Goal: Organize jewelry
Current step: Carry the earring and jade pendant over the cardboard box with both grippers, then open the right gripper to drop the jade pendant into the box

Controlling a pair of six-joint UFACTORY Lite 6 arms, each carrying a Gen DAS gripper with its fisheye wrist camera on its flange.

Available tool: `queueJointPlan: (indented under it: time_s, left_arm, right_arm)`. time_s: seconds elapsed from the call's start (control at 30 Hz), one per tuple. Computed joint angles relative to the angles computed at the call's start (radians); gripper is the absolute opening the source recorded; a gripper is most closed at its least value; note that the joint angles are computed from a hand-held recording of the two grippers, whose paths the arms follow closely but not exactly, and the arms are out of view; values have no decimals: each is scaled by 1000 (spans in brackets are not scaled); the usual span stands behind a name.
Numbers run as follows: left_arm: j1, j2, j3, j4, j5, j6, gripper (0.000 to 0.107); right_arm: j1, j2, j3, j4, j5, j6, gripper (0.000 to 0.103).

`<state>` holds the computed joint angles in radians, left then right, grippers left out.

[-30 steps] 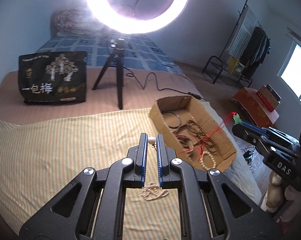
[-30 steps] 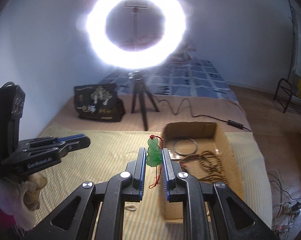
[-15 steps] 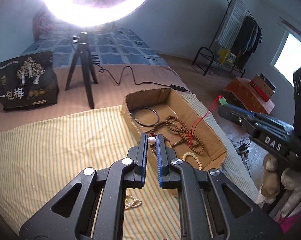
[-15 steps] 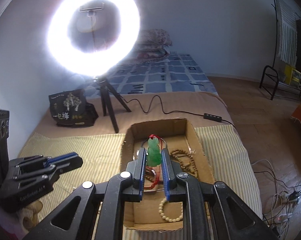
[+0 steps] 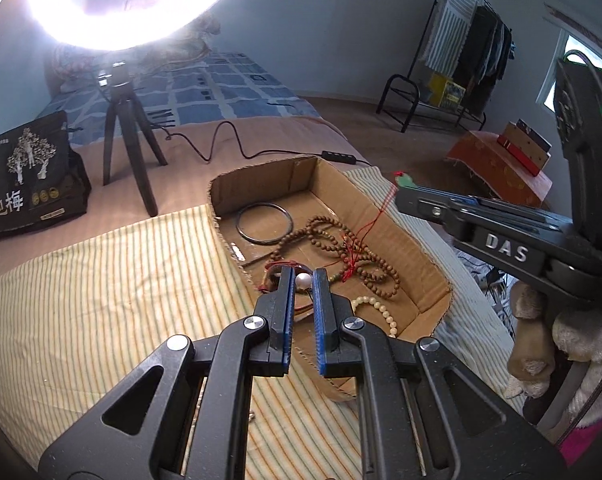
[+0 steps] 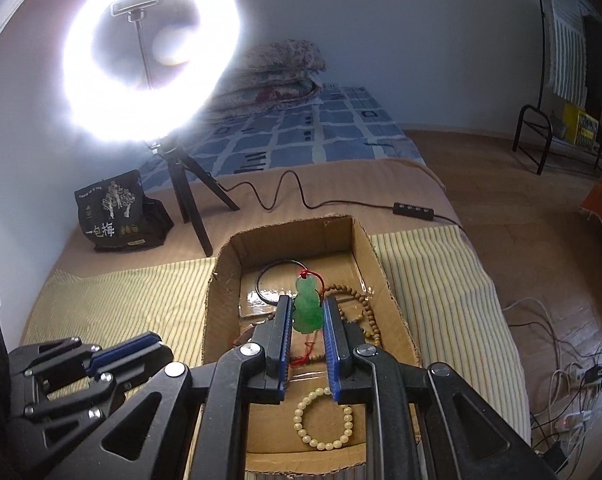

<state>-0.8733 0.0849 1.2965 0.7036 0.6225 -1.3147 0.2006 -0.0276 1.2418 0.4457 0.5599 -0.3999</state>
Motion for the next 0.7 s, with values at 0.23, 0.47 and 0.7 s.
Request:
queueJointPlan:
  time_s: [0.23, 0.47, 0.7]
  left_arm:
    - [-30, 69, 53, 10, 1, 0, 7]
    - [-37, 113, 84, -3, -4, 32, 7]
    - [-56, 116, 88, 31, 16, 5, 42]
  right_arm:
    - [-18, 34, 2, 21, -6, -17, 13]
    - [-12, 50, 1, -21, -20, 15, 44]
    - [-2, 26, -20, -60, -56, 50, 77]
